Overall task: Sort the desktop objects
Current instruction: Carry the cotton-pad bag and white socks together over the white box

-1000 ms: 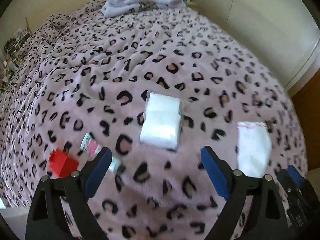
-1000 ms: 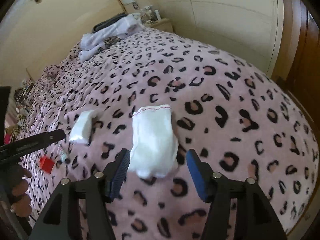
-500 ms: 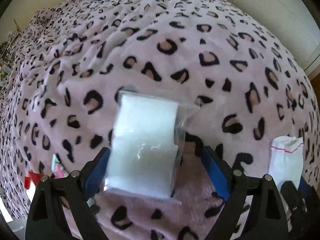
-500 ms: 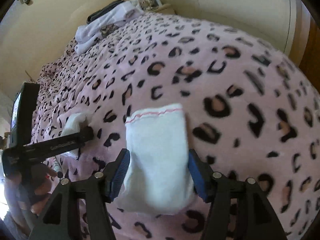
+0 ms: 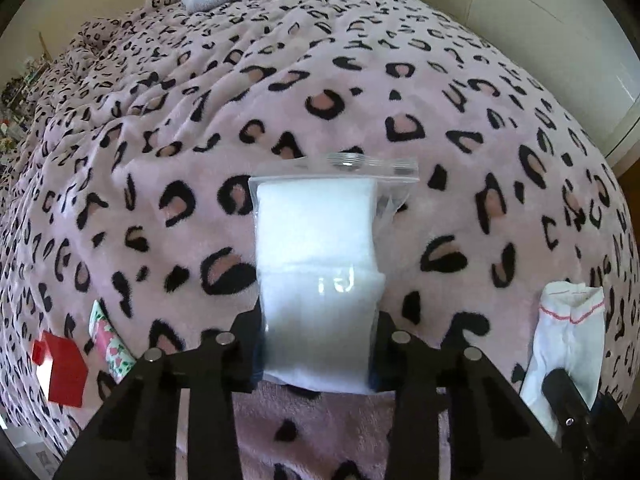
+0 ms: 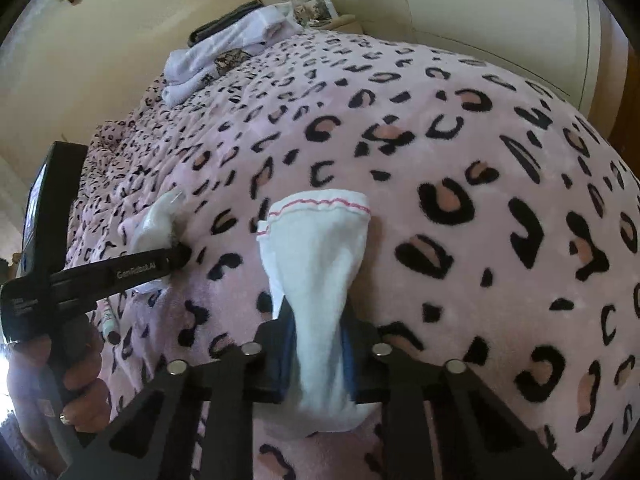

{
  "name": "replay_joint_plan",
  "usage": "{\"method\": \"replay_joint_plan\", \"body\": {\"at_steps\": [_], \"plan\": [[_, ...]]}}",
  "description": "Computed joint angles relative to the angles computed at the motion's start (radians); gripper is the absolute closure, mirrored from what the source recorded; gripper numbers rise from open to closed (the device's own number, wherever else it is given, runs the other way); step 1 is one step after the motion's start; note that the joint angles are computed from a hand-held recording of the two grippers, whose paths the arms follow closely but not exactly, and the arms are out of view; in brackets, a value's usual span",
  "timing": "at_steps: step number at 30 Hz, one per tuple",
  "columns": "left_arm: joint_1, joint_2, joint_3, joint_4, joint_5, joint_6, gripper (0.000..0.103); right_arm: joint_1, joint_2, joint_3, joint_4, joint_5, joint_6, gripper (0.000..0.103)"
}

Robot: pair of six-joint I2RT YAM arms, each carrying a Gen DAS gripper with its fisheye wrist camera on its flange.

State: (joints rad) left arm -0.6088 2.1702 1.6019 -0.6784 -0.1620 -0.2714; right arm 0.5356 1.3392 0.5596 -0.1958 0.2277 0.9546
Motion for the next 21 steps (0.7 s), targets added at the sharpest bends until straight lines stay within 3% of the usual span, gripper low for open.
{"method": "replay_joint_plan", "body": {"at_steps": [11, 21], "plan": [[-0.023, -0.296, -0.262, 0.046, -0.021, -0.019, 0.068, 0.122, -0.099, 0.042, -0.1, 0.062, 0.039, 0.089], [-0.013, -0.598, -0.502, 0.008, -0.035, -0.06, 0.068, 0.316, -0.102, 0.171, -0.289, 0.184, 0.151, 0.089]]}}
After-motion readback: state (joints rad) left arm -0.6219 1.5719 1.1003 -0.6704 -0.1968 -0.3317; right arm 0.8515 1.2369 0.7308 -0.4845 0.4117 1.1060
